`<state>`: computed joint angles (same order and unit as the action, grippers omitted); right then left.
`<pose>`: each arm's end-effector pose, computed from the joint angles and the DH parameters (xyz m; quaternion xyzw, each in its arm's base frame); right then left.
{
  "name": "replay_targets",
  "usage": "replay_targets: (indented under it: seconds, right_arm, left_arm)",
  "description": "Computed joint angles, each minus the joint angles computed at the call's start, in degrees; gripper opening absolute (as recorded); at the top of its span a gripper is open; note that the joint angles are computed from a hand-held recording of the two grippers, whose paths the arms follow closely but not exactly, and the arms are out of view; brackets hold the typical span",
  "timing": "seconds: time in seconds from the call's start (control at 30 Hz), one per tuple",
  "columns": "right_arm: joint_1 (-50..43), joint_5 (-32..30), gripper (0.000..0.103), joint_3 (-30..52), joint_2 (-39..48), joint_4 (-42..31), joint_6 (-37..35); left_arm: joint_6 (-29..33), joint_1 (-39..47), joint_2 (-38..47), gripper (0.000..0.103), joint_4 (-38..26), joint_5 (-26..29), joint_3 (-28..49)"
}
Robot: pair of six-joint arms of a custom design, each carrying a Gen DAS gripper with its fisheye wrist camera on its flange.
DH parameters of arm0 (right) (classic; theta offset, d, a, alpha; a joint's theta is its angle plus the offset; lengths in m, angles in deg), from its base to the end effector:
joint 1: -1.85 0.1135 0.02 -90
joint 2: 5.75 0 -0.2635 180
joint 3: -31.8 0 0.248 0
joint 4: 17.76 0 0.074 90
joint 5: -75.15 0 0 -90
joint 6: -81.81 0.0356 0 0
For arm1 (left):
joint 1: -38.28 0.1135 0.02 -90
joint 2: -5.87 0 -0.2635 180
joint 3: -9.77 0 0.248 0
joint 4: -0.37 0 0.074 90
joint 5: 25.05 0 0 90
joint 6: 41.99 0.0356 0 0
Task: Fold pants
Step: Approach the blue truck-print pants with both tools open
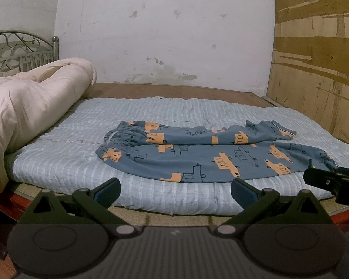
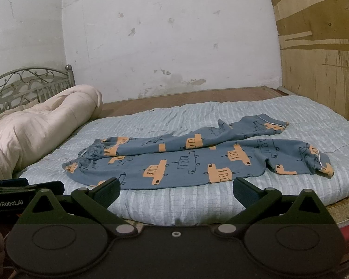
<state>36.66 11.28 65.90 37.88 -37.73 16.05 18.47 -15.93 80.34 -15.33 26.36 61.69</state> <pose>0.1453 0.0819 0.2021 0.0359 0.8484 0.0719 0.5232 0.1692 -0.1967 0.2092 0.0405 0.8604 -0.0536 0.5052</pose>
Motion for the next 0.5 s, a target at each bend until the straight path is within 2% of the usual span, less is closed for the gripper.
replay_targets:
  seconds: [0.5]
  right_arm:
    - [0.0,0.0,0.102,0.0,0.5,0.4,0.0]
  left_arm:
    - [-0.2,-0.2,0.2,0.102,0.0,-0.1,0.0]
